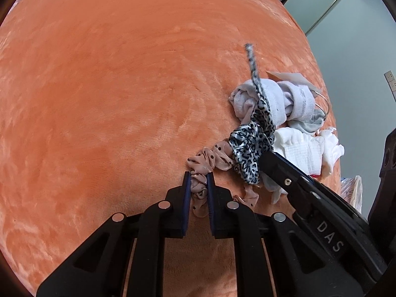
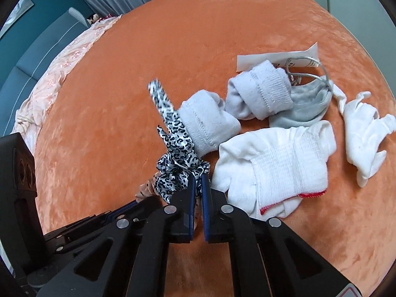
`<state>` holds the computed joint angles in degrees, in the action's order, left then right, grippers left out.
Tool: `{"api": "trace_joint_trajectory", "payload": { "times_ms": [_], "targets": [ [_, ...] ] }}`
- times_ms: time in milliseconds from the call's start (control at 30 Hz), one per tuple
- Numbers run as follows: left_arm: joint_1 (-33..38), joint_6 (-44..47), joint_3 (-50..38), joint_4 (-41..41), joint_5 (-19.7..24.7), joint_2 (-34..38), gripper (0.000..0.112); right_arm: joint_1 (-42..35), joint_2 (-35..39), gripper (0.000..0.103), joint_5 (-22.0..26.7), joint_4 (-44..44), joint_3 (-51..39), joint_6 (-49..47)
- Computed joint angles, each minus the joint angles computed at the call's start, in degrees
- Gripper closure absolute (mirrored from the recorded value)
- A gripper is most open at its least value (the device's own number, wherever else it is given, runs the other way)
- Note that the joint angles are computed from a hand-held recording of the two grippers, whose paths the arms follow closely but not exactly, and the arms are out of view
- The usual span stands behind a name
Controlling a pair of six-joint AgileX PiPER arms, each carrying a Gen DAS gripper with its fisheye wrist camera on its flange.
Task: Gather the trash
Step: 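Grasp the pink scrunchie with the left tool while the right tool grasps the leopard scrunchie, then carry the pink and leopard scrunchies over the wastebasket with both tools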
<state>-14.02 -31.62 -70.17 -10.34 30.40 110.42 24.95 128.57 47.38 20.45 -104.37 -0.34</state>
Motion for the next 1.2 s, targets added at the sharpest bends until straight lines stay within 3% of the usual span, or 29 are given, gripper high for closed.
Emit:
{"api": "trace_joint_trajectory", "payload": {
  "times_ms": [367, 633, 933, 1200],
  "targets": [
    [-5.32, -9.57, -1.2, 8.99, 3.31, -7.6, 0.101, -5.11, -16.32, 0.099, -4.76, 5.22, 13.73, -5.03],
    [-14.1, -18.16, -9.06, 18.56, 9.54, -11.98, 0.101, -12.42, -30.27, 0.099, -5.19, 7.13, 21.06, -8.7],
    [-25.55, -21.95, -26.37, 25.92, 18.64, -7.59, 0.101, -26.57, -42.08, 0.099, -1.1, 13.36, 25.74, -15.69],
    [-34.0, -17.42, -53.94, 26.61, 29.63, 6.29, 0.1, -41.46, -47.22, 0.099, 3.89, 19.43, 27.83, -23.64]
  ]
}}
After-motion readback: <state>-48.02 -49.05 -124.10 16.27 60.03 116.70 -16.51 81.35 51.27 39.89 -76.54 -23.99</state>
